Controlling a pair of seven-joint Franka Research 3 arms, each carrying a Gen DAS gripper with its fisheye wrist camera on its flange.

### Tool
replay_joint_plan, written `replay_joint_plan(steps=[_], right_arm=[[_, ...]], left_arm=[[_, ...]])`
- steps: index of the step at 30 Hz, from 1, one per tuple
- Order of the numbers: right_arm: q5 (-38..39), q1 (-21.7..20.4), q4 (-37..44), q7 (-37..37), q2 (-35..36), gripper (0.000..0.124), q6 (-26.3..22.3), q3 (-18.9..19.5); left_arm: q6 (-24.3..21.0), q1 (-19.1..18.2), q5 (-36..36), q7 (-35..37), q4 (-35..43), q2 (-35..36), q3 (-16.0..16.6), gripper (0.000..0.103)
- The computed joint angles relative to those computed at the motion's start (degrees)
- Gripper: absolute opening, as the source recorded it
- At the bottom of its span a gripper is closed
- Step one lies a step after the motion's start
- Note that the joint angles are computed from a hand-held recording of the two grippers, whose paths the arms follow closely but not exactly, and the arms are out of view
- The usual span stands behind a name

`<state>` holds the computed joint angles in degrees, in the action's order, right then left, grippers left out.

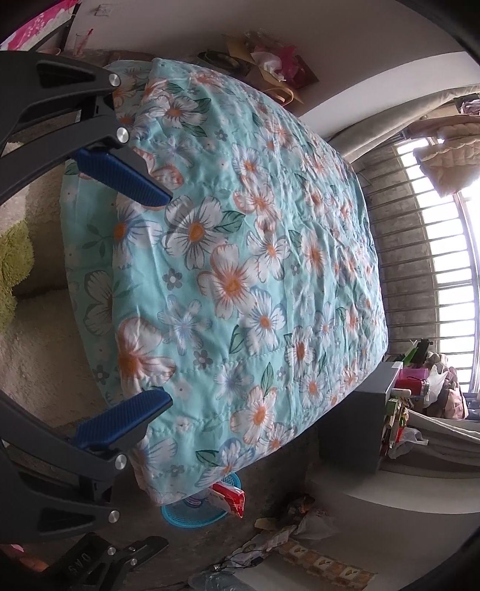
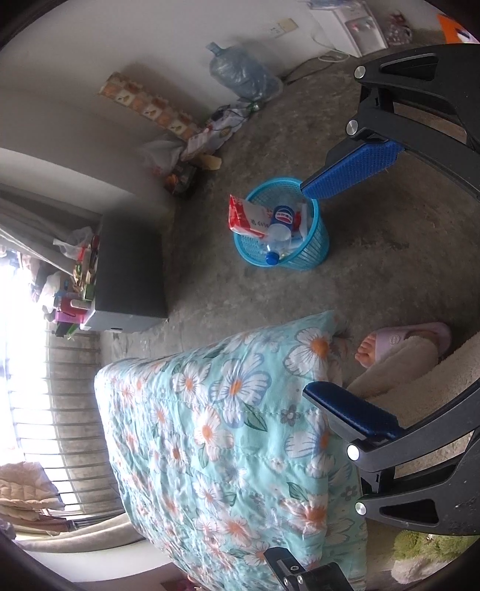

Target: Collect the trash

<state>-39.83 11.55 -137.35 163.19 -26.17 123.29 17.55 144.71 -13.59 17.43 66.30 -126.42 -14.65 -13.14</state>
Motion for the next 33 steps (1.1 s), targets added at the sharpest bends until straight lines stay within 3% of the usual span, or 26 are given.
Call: replay_joint_plan(steps=[33], right_arm=[[-0.85,0.25,1.29,2.46,-1.17,0.095,-2.0,1.1]], left_arm=[[0.52,0.67,-1.91,0.52,-0.82,-1.53,0.96,0.098]])
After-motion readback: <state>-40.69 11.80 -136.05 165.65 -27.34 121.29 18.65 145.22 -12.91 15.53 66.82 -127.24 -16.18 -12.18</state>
